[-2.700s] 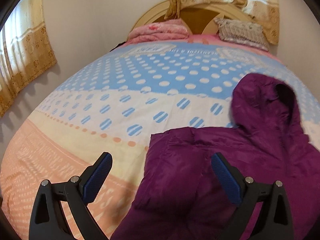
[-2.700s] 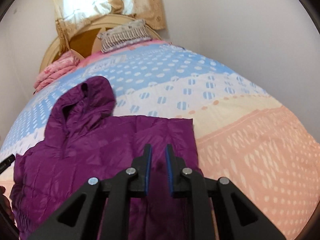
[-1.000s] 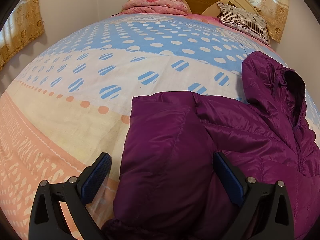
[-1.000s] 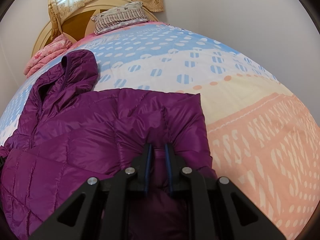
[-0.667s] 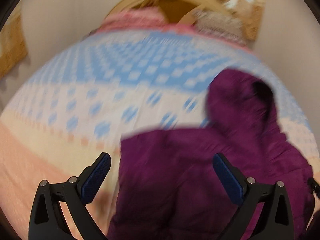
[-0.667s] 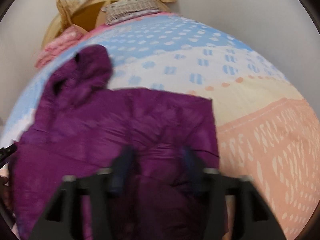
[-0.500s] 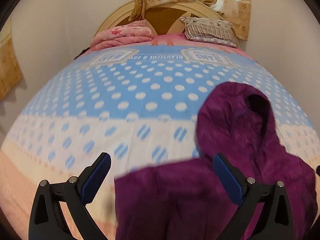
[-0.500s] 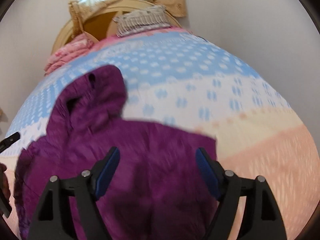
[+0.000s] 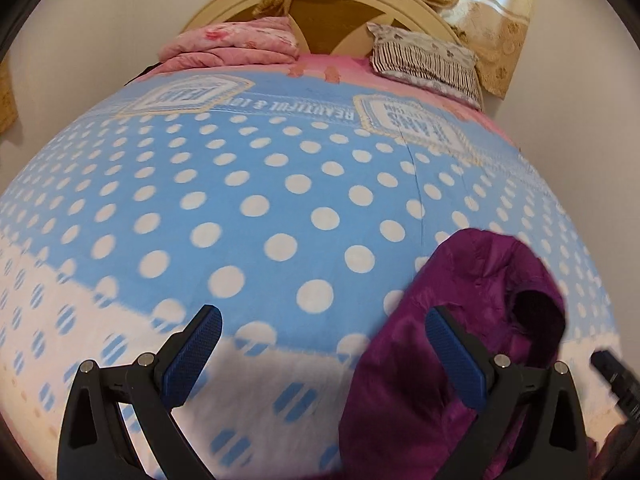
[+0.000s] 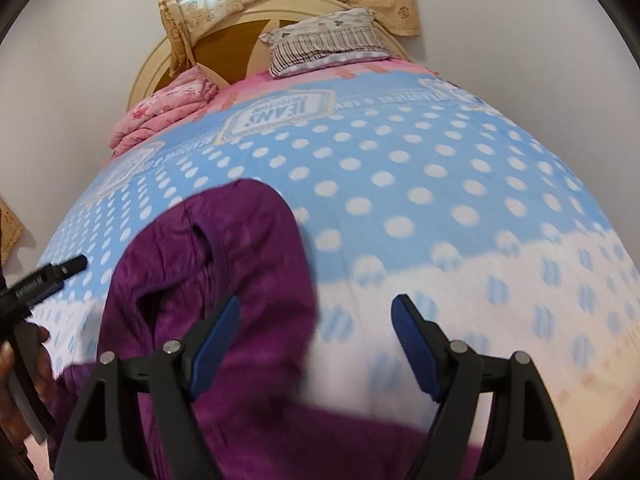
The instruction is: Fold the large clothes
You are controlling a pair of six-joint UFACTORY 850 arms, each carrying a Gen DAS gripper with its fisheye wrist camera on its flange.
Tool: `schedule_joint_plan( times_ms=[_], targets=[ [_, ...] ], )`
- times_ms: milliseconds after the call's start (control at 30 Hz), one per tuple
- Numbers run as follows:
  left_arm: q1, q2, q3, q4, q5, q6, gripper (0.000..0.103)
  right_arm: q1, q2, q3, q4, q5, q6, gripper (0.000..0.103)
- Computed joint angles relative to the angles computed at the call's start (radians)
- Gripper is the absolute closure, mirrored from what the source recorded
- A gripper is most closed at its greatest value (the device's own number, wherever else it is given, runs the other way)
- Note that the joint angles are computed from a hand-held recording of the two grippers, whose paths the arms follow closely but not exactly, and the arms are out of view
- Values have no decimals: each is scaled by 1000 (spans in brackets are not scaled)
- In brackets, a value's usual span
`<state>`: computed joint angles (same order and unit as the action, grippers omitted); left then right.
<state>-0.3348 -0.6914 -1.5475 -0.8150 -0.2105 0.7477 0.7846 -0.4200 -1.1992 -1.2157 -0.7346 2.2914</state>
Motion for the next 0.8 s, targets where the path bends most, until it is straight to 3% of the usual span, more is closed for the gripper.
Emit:
schedule_joint_plan(
  times_ms=[67,133,200,233,300,333,367,400,567,733,800],
  targets=[
    [-7,-46,-40,53,-19,-35,2,-25,-24,-22,-7,22,-10,22],
    [-9,-68,-47,-7,-7,37,11,-47,-47,-37,6,53,-26,22],
    [-7,-101,-74,-9,-43,63,37,-75,-76,-52,44,104,-79,25],
    [-1,-116,-88,-54,-78,109,43,-90,-84,-55,68,146,-112,38],
    [-5,-116,-76,-135,-63,219,52,-117,-106,-68,140,223,-197,55],
    [-6,-115,-73,-176,-72,278,63,-113,-115,-76,130,205,-219,64],
    [-6,-120,-84,-185,-110,313,96,-110,-120,-86,132,197,-250,73],
    [-8,-122,-92,-172,-143,326,102,-112,-121,-89,143,211,-273,91],
    [-9,-39,2,-451,-101,658,102,-71,-95,-85,78,131,-235,96],
    [11,86,142,-827,-134,1078,102,9,-45,-49,-16,-6,-154,97],
    [19,127,188,-890,-152,1151,102,44,-34,-44,-36,-64,-141,98]
  ],
)
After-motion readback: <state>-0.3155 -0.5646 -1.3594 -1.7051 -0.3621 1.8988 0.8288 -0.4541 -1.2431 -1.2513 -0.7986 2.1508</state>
